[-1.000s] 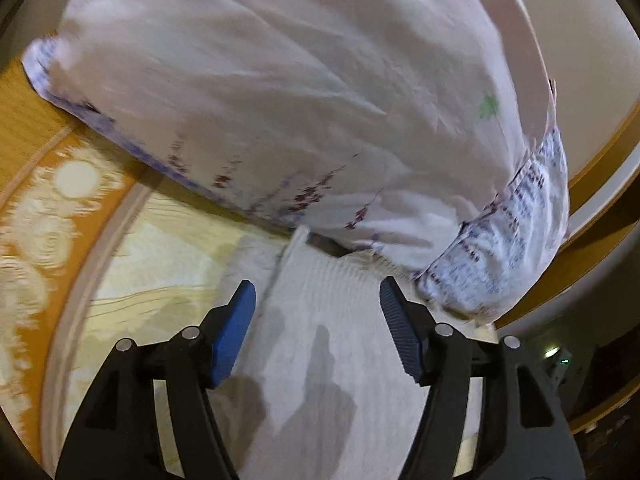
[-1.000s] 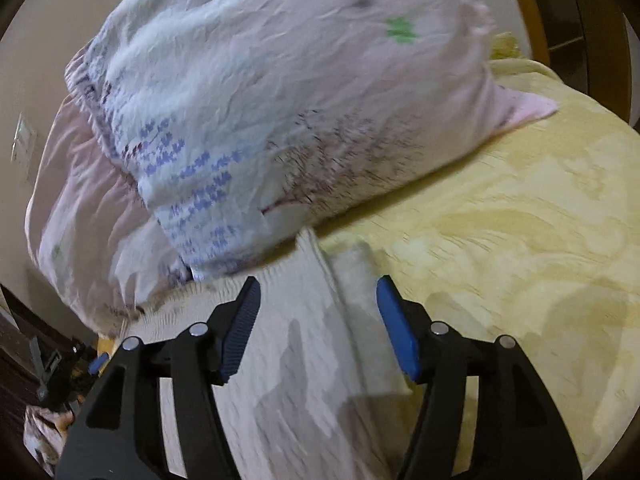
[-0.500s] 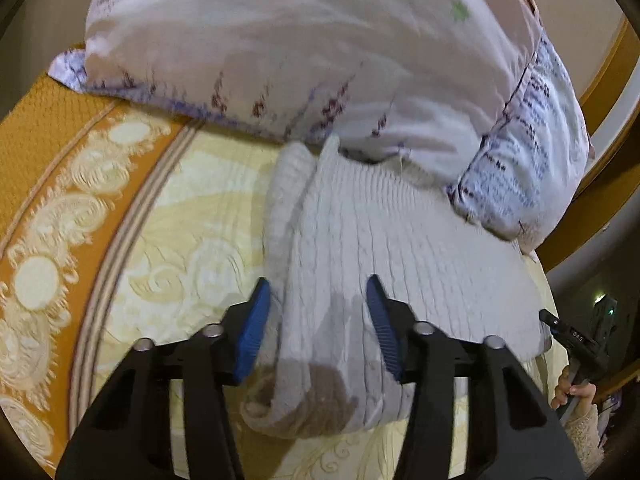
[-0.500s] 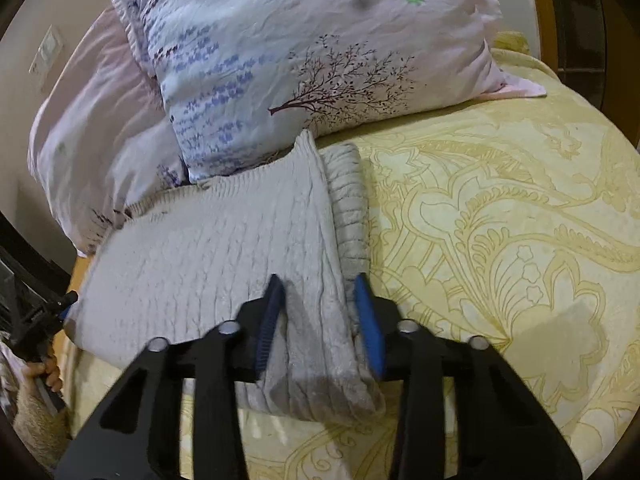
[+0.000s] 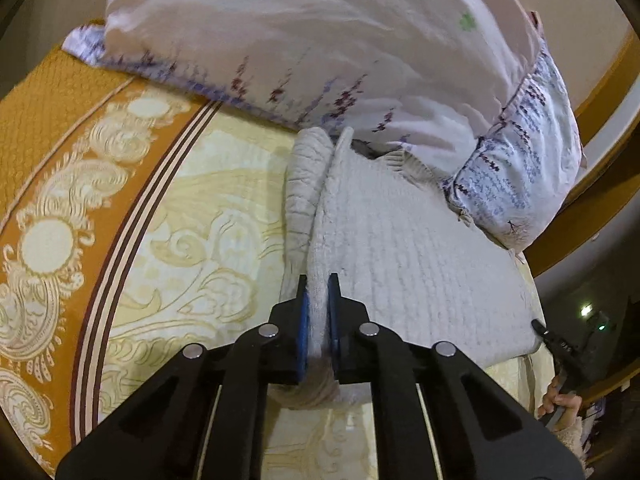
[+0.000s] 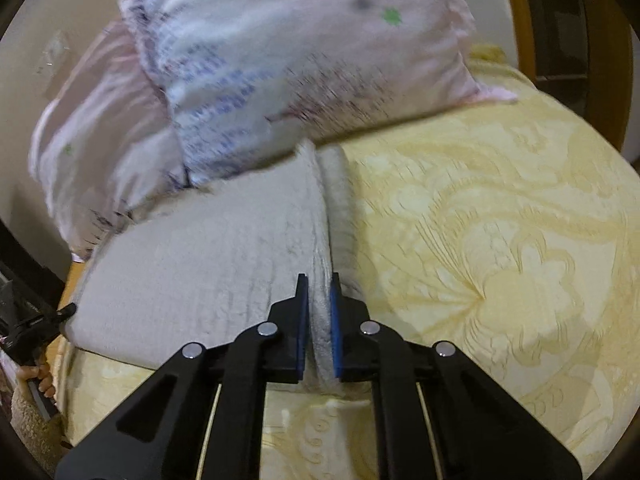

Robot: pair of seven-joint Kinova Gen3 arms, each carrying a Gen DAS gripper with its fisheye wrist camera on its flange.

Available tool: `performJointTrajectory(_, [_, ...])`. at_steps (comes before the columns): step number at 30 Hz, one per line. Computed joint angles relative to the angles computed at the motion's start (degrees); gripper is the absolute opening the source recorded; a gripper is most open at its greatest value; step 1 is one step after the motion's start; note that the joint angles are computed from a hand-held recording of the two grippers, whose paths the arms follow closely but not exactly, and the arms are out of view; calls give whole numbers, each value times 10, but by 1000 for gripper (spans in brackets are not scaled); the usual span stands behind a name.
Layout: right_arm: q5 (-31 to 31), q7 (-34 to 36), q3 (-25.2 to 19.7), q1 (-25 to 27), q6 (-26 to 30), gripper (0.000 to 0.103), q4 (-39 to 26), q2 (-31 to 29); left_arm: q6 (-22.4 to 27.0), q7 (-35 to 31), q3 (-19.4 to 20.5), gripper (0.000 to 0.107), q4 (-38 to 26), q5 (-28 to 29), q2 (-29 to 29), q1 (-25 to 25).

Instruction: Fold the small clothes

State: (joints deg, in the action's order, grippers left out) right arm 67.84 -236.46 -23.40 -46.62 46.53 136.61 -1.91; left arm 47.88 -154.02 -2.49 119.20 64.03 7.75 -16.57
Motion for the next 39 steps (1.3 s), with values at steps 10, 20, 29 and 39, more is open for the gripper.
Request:
performJointTrajectory(10, [-49,77,14,-7,26,45,-46,17,3,-7,2,10,6,12,8,-4])
performJointTrajectory(20, [20,127,23,-1,25,62,-95,39,61,51,-9,63,-40,41,32,-27])
performJointTrajectory(29, [62,118,53,16,-66,62,-105,63,34,135,35,65,-106,-15,87,-4])
performJointTrajectory(39, [101,61,51,25,-88,63,-84,47,31,148,59,34,-114,-11,102,8])
